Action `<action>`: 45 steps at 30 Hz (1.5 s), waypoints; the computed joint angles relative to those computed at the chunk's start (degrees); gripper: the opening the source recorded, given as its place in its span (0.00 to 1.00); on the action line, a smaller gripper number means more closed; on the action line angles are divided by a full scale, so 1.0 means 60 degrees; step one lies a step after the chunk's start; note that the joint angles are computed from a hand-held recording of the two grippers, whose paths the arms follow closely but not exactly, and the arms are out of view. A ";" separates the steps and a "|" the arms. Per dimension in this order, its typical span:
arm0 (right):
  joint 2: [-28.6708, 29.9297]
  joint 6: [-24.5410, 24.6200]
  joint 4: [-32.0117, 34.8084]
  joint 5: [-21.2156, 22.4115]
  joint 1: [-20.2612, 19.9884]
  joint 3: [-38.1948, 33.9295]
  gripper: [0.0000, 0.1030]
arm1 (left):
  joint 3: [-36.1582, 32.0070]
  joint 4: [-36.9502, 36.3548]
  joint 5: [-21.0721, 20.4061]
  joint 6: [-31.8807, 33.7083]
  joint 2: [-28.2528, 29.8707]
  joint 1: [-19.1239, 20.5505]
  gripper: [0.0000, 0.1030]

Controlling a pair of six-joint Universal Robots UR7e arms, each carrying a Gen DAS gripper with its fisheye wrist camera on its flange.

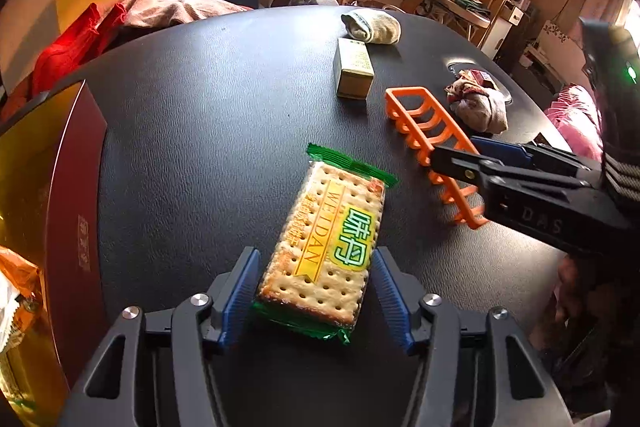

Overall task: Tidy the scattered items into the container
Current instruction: 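Lift the cracker pack and orange rack toward the gold tray with both grippers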

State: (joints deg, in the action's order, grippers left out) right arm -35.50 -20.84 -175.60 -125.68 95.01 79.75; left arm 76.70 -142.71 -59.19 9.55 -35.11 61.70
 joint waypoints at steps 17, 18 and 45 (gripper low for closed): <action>-0.1802 0.0863 -0.0304 0.1342 -0.0449 0.2403 0.66 | -0.0105 0.0167 0.0050 -0.0517 -0.0064 -0.0011 0.58; -0.1727 0.0736 -0.0264 0.1319 -0.0411 0.2298 0.67 | -0.0132 0.0172 0.0077 -0.0469 -0.0009 -0.0021 0.58; -0.1161 0.0736 -0.0507 0.1101 -0.0022 0.2213 0.49 | 0.1522 -0.1683 -0.0113 -0.0596 -0.0886 -0.0063 0.49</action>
State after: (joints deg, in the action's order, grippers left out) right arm -42.46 -16.42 -178.64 -119.07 94.88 93.03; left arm 85.83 -152.81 -59.86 5.97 -40.43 61.32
